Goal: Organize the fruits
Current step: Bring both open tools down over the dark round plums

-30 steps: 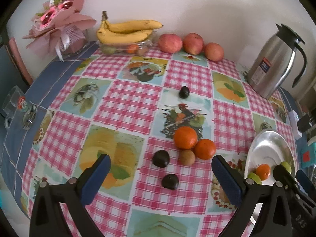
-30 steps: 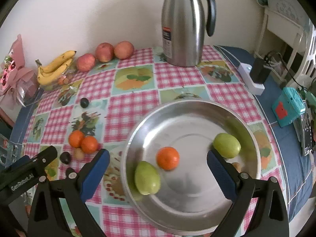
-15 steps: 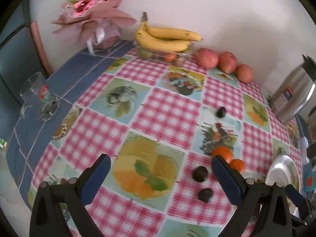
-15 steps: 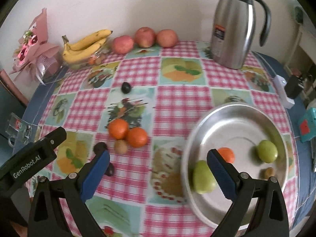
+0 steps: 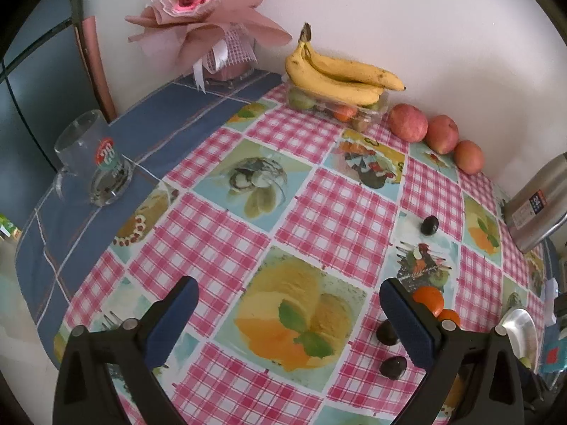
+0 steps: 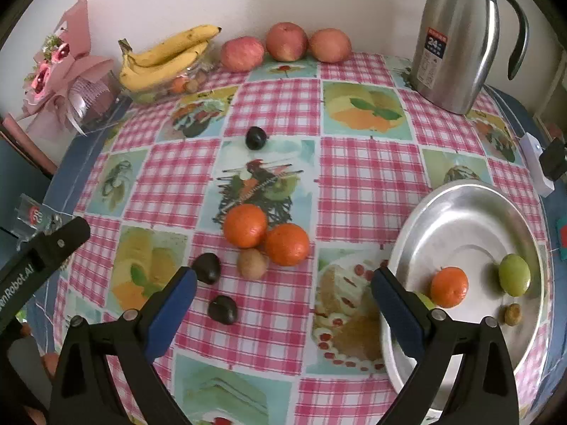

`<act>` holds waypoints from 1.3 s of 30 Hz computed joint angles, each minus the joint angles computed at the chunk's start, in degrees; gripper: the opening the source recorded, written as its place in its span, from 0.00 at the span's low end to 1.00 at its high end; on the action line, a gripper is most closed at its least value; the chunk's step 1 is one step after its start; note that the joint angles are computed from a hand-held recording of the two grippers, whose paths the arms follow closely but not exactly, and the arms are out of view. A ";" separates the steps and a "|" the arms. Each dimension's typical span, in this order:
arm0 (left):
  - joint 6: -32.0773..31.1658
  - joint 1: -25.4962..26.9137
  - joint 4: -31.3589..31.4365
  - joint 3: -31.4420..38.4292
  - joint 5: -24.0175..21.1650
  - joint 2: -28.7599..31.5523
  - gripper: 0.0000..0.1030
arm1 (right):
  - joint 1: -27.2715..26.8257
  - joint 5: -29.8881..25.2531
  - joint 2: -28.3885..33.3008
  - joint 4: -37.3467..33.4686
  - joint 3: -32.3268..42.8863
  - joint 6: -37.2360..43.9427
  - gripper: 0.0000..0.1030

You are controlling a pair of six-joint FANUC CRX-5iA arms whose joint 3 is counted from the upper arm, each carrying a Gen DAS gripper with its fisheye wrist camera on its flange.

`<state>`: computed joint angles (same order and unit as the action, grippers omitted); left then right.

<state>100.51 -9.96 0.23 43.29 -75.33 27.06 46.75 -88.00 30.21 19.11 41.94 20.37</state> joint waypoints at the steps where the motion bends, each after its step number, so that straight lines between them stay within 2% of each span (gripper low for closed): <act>1: -0.14 -0.15 0.18 0.07 -0.17 0.14 1.00 | 0.01 -0.62 -0.12 0.13 -0.24 -0.23 0.96; 6: -1.86 -1.33 0.28 0.59 -1.14 1.00 1.00 | 0.08 -1.86 -1.89 0.51 -2.94 -1.60 0.96; 10: -3.18 -1.52 2.85 0.64 -2.41 2.01 1.00 | 0.11 -4.03 -2.57 1.09 -4.23 -1.98 0.96; 13: -3.75 -2.05 2.98 2.18 -4.66 3.38 1.00 | 0.02 -4.77 -3.68 1.41 -5.73 -3.07 0.96; 17: -2.54 -2.23 2.13 3.50 -6.82 4.26 1.00 | -0.17 -0.82 -5.62 0.34 -8.14 -3.77 0.96; 24: -0.50 -1.47 0.24 4.25 -9.88 5.17 1.00 | 0.15 -0.39 -2.38 -1.04 -3.66 0.71 0.96; 30: 1.26 -0.66 -2.38 2.82 -10.19 4.37 1.00 | -0.16 0.52 -0.59 -3.56 -1.35 1.99 0.96; 39: 2.41 0.32 -2.36 1.51 -10.41 3.95 1.00 | -0.50 3.58 0.76 -6.85 -0.21 4.43 0.96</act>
